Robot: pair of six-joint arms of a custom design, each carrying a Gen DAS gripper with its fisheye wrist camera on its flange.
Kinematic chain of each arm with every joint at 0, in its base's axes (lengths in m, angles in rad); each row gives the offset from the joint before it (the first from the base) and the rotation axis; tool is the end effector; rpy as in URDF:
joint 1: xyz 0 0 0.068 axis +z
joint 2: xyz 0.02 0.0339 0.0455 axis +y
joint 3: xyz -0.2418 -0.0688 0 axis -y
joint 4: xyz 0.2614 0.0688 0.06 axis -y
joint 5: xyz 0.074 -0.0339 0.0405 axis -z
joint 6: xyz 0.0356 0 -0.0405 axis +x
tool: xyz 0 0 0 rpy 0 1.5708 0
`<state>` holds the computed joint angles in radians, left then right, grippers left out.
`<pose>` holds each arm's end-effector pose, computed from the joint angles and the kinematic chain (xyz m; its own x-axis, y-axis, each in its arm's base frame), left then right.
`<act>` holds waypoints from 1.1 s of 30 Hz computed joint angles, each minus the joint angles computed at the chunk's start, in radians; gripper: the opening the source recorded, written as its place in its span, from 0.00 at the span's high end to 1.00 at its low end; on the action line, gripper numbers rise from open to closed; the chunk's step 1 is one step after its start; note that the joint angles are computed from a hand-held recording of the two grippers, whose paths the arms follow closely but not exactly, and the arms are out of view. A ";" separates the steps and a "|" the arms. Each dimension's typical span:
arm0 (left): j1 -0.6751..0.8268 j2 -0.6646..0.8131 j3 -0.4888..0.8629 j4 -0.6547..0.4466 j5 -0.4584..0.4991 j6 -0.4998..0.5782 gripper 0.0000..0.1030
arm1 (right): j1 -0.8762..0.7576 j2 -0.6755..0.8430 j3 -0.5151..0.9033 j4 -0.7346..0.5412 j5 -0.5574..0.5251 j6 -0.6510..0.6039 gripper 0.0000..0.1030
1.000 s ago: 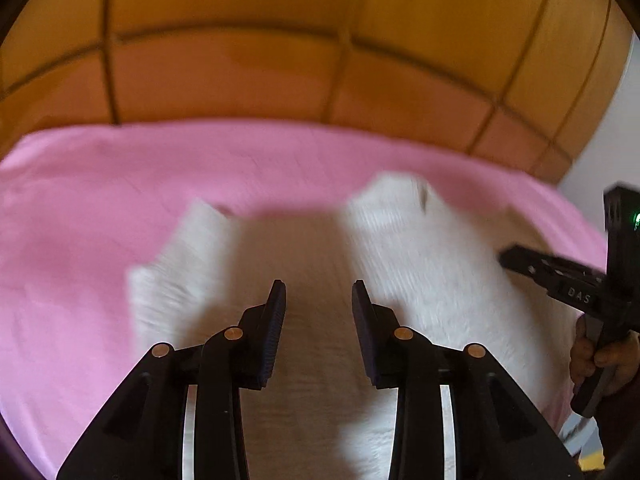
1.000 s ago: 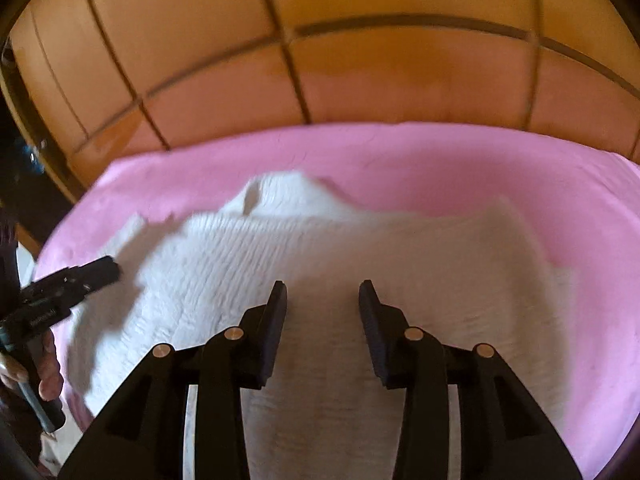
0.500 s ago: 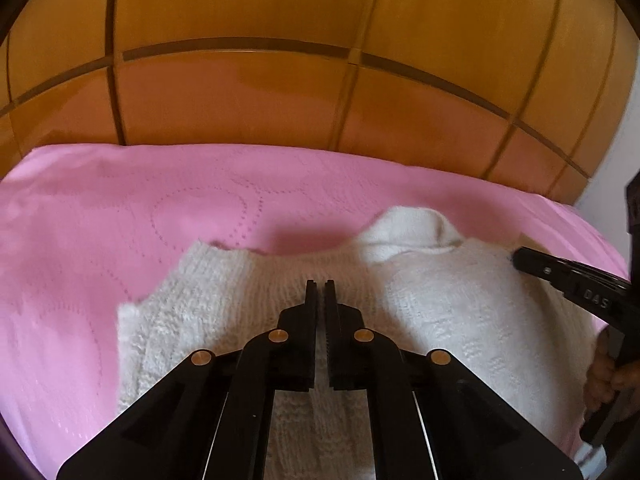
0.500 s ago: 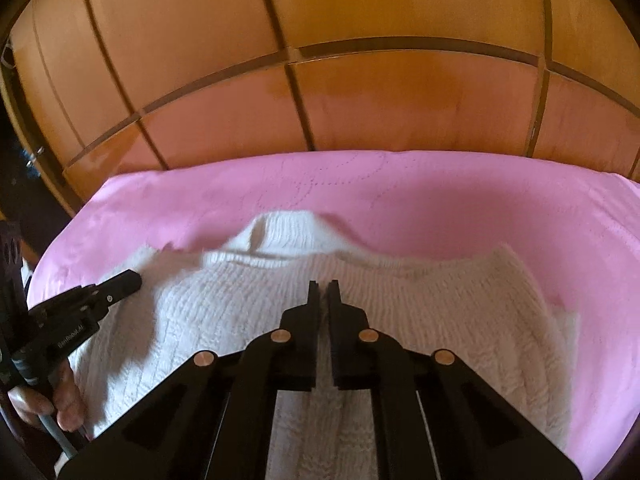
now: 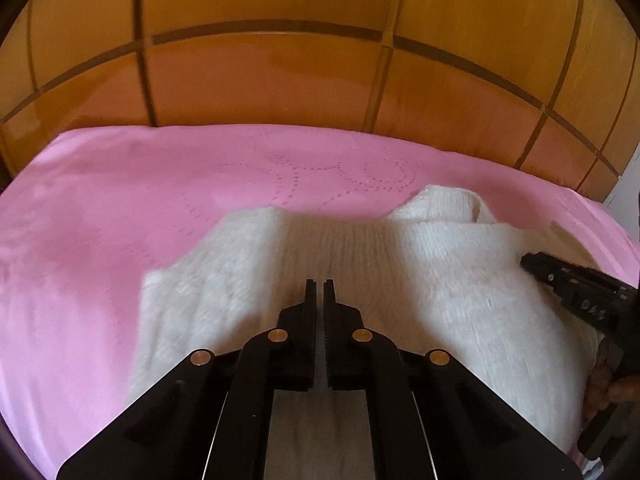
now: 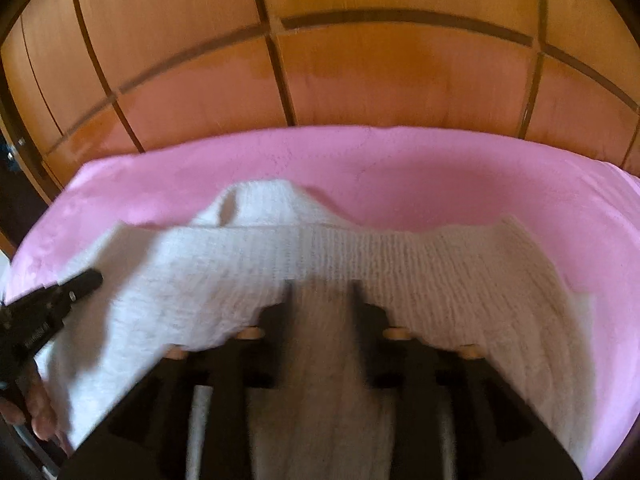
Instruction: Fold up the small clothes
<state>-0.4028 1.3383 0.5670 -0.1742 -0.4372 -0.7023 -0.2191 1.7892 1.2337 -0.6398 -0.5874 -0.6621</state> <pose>0.2412 -0.0864 0.1235 -0.6515 -0.3585 -0.6686 -0.3848 0.9157 -0.1161 0.3597 -0.0599 0.1663 -0.7055 -0.3672 -0.6062 -0.5720 0.8000 0.1812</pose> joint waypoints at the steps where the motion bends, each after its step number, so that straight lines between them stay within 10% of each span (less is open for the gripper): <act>1: -0.022 -0.039 -0.018 -0.027 -0.019 -0.026 0.98 | -0.013 -0.029 -0.018 -0.014 -0.022 -0.013 0.51; 13: -0.333 -0.297 -0.121 -0.416 -0.225 -0.423 0.98 | -0.135 -0.351 -0.318 -0.192 -0.113 -0.300 0.25; 24: -0.460 -0.404 -0.174 -0.612 -0.267 -0.651 0.98 | -0.099 -0.385 -0.432 -0.034 -0.055 -0.239 0.14; 25: -0.452 -0.421 -0.183 -0.613 -0.263 -0.644 0.93 | -0.093 -0.396 -0.446 -0.018 -0.049 -0.234 0.14; 26: -0.459 -0.432 -0.188 -0.626 -0.263 -0.660 0.64 | -0.089 -0.409 -0.459 -0.008 -0.045 -0.231 0.13; 28: -0.509 -0.474 -0.204 -0.677 -0.304 -0.744 0.37 | -0.083 -0.418 -0.473 0.010 -0.041 -0.224 0.13; 33: -0.548 -0.528 -0.218 -0.757 -0.340 -0.810 0.37 | -0.089 -0.423 -0.484 0.021 -0.040 -0.236 0.12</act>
